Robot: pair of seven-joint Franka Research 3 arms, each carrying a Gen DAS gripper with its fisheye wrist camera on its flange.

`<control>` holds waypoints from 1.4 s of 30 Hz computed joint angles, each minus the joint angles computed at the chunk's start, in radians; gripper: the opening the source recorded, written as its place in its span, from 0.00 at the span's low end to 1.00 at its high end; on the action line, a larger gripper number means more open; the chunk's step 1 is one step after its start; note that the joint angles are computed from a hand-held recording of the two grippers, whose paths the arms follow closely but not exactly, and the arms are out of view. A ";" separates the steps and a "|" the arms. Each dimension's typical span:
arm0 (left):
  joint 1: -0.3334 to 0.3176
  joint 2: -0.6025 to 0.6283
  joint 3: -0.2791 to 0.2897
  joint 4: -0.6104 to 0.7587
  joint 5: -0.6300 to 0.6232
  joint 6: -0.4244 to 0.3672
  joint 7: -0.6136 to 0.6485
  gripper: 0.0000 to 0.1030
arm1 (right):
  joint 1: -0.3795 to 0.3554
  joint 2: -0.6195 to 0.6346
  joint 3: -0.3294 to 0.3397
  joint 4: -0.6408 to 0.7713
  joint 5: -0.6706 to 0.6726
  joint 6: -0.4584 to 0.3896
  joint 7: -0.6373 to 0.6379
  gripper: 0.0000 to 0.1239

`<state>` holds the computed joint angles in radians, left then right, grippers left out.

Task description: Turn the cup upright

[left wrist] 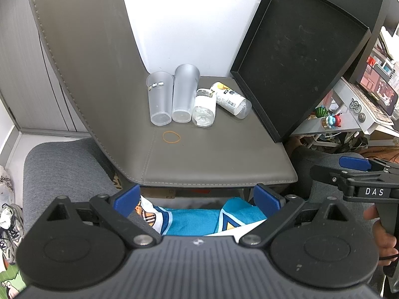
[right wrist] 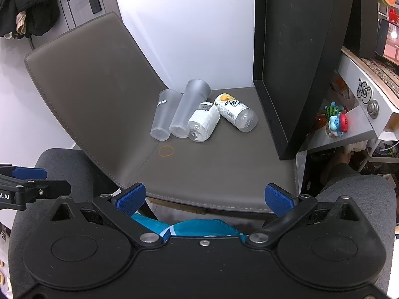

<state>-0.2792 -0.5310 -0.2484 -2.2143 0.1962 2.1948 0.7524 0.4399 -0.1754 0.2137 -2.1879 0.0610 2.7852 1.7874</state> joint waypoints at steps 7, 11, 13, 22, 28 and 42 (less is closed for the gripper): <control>-0.002 0.000 0.001 -0.001 0.000 0.001 -0.001 0.94 | 0.002 0.001 -0.002 0.003 0.004 -0.006 -0.006 0.83; -0.001 0.001 0.000 0.001 0.001 -0.002 -0.002 0.94 | 0.001 0.001 -0.001 0.004 0.002 -0.007 -0.004 0.83; 0.001 0.002 -0.002 0.004 0.005 -0.003 -0.003 0.94 | 0.001 0.002 -0.001 0.004 0.004 -0.006 -0.004 0.83; 0.000 0.001 -0.001 0.002 0.008 -0.003 -0.002 0.94 | 0.004 -0.004 -0.004 -0.001 0.020 -0.010 -0.011 0.83; 0.000 0.001 -0.002 0.003 0.009 -0.003 -0.002 0.94 | 0.004 -0.005 -0.005 -0.003 0.025 -0.006 -0.017 0.83; -0.001 0.006 -0.002 0.008 0.011 -0.008 0.002 0.94 | 0.003 -0.003 -0.008 0.001 0.037 -0.008 -0.024 0.83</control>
<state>-0.2804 -0.5250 -0.2507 -2.2065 0.2068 2.1863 0.7541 0.4430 -0.1788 0.2056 -2.1873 0.0980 2.7776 1.7631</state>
